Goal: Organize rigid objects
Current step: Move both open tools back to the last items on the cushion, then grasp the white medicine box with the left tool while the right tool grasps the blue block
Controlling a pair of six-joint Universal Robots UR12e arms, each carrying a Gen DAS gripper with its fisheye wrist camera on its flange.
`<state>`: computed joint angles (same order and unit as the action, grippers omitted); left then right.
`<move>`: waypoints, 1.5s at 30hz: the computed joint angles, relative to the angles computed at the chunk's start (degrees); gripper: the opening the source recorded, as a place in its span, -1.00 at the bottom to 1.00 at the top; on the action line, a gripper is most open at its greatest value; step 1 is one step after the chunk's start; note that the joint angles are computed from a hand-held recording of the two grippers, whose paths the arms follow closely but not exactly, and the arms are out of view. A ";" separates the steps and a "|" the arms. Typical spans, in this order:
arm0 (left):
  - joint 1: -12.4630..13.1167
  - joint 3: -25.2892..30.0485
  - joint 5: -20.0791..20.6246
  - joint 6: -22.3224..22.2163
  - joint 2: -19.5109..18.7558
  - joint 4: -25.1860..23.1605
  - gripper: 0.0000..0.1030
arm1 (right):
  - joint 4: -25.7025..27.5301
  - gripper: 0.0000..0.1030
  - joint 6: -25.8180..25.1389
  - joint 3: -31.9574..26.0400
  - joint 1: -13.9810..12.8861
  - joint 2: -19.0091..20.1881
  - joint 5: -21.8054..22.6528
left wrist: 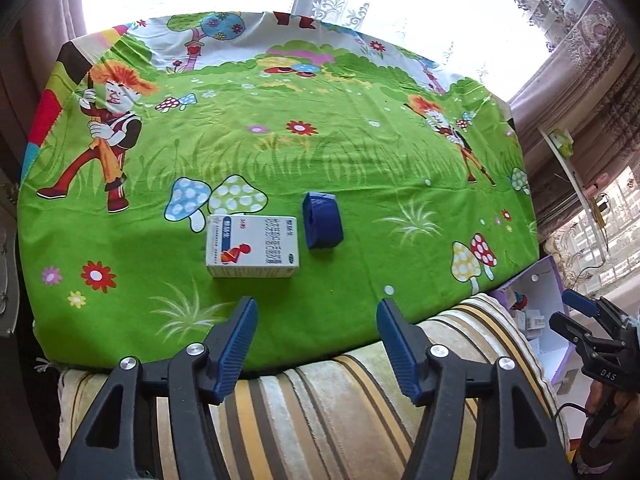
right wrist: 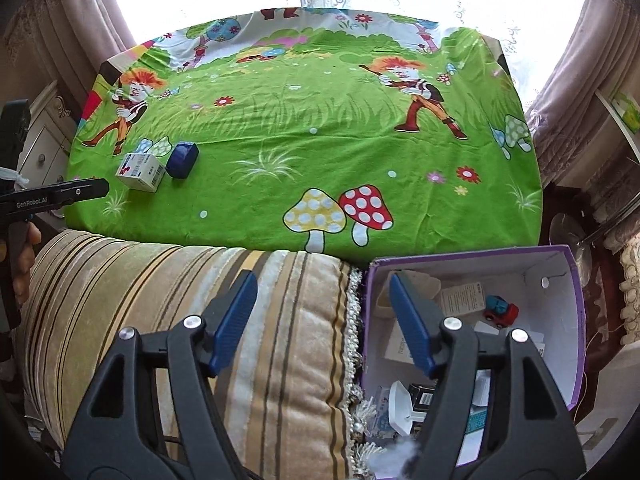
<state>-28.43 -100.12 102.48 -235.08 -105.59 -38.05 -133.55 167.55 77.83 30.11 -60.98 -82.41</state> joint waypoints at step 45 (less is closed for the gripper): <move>4.66 -7.83 6.07 -12.36 1.59 4.22 0.39 | 15.90 0.42 3.66 -31.35 9.83 22.31 1.58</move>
<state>-23.77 -107.95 108.55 -247.44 -104.00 -33.83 -117.65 171.21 46.48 39.94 -38.67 -80.83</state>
